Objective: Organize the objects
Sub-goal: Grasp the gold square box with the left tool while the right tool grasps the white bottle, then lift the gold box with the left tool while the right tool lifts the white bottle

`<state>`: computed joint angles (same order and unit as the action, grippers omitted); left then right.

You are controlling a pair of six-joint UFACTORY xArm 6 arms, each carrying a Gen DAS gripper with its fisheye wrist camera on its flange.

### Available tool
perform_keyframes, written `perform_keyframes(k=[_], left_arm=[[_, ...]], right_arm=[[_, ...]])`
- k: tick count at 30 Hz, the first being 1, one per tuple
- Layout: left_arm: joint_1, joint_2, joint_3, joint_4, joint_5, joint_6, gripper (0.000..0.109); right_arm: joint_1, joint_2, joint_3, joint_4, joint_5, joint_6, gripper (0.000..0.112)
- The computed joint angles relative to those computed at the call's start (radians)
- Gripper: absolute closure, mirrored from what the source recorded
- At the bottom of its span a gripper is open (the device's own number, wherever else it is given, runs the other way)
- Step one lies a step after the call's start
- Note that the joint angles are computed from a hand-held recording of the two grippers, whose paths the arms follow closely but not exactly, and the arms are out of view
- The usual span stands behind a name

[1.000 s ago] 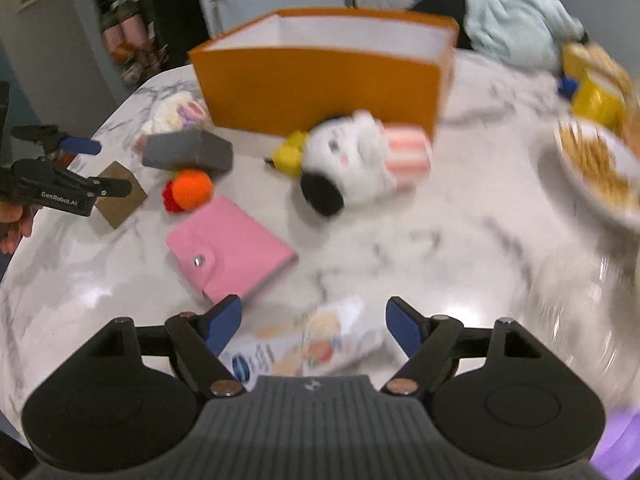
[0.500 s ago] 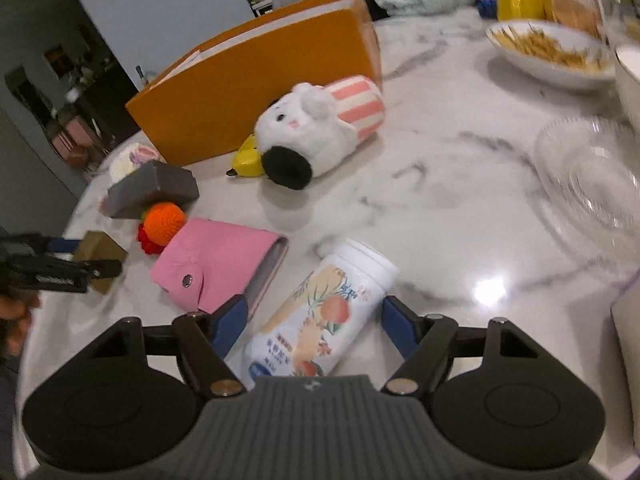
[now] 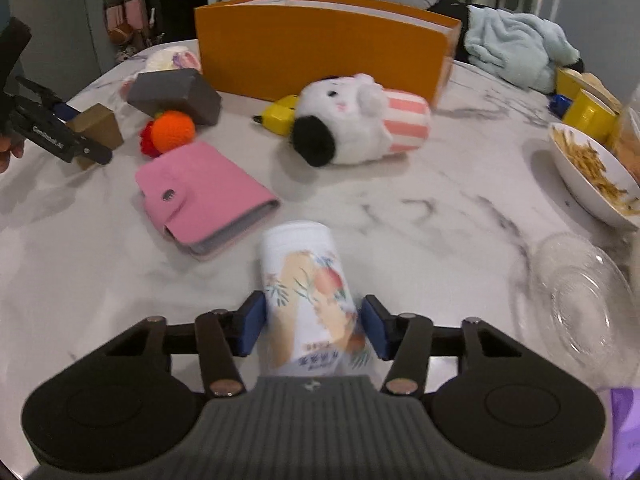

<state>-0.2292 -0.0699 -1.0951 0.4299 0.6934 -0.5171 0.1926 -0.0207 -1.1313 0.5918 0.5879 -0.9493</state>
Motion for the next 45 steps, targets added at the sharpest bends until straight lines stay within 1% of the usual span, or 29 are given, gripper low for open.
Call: perform_keyframes(k=[4,5,6,8,12,21,26,32,36,40,45], left_arm=[[0.003,0.003,-0.005,0.009,0.007,-0.036,0.006],[0.006,0.0,0.0,0.001,-0.002,-0.042,0.01],[0.009,-0.004,0.006,-0.012,-0.015,-0.046,0.023],[0.016,-0.005,0.006,-0.04,-0.029,-0.038,0.038],[0.004,-0.009,0.005,-0.022,-0.015,-0.042,0.038],[-0.004,-0.028,0.009,-0.093,0.022,0.007,0.039],[-0.024,-0.053,0.031,-0.127,0.032,0.02,0.039],[-0.061,-0.084,0.062,-0.125,0.035,0.006,0.039],[-0.094,-0.099,0.079,-0.167,0.028,0.045,0.04],[-0.136,-0.113,0.093,-0.176,0.029,0.062,0.04],[-0.192,-0.132,0.129,-0.17,-0.01,0.056,0.04]], right_arm=[[0.003,-0.012,0.024,0.011,-0.028,0.024,0.052],[0.005,-0.017,0.031,0.023,-0.03,0.015,0.055],[0.009,-0.021,0.037,0.033,-0.034,0.002,0.056],[0.014,-0.026,0.045,0.05,-0.04,-0.018,0.057],[0.016,-0.029,0.051,0.067,-0.046,-0.037,0.057],[0.01,-0.049,0.066,0.072,-0.024,-0.061,0.057],[0.004,-0.08,0.099,0.109,-0.011,-0.119,0.058],[-0.002,-0.113,0.133,0.125,-0.008,-0.14,0.059],[-0.006,-0.135,0.153,0.133,0.0,-0.156,0.059],[-0.007,-0.155,0.17,0.129,0.008,-0.159,0.06],[0.0,-0.177,0.191,0.131,0.01,-0.164,0.059]])
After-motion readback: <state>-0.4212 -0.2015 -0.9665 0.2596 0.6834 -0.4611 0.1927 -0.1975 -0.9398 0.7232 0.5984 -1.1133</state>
